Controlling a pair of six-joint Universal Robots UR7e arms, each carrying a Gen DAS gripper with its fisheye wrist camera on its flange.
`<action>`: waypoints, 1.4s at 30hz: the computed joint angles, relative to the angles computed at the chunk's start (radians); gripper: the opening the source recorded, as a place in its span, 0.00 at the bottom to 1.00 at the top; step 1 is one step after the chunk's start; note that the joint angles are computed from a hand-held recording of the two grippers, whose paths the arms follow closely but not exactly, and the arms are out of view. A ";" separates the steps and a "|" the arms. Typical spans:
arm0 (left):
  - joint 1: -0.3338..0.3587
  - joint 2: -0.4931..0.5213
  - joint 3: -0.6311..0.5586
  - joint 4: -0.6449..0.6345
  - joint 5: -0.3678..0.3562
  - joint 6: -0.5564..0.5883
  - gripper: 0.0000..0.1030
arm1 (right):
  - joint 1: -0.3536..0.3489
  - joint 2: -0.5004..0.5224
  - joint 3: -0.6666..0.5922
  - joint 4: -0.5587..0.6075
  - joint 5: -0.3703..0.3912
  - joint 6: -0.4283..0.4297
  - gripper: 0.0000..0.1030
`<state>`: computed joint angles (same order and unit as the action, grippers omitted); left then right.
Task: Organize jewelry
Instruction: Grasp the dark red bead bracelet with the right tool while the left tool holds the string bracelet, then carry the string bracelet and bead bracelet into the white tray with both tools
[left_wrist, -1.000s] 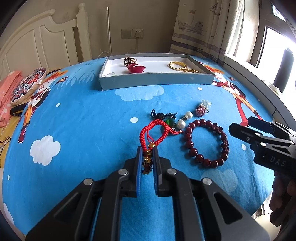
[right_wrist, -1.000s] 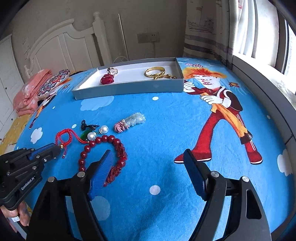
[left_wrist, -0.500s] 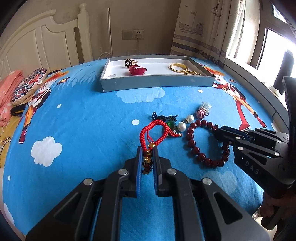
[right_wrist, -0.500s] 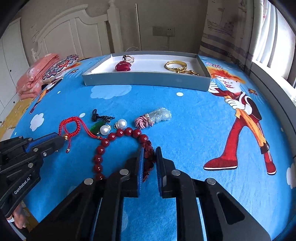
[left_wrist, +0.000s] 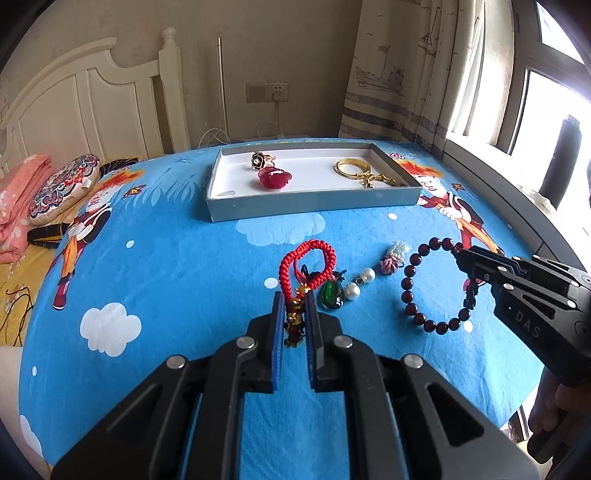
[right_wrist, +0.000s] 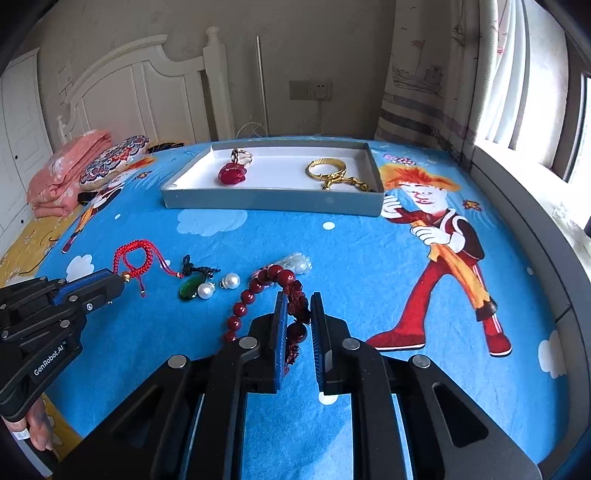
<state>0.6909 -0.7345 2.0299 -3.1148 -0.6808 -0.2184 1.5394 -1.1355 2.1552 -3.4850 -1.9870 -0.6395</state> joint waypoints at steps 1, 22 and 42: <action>-0.001 0.001 -0.005 -0.002 0.004 0.001 0.10 | 0.002 0.001 -0.003 -0.011 -0.005 0.004 0.14; 0.019 0.041 -0.118 -0.033 0.028 0.061 0.10 | 0.024 0.027 -0.095 -0.037 -0.032 0.039 0.14; 0.078 0.091 -0.287 -0.039 0.032 0.188 0.10 | 0.051 0.099 -0.243 0.011 -0.046 0.046 0.14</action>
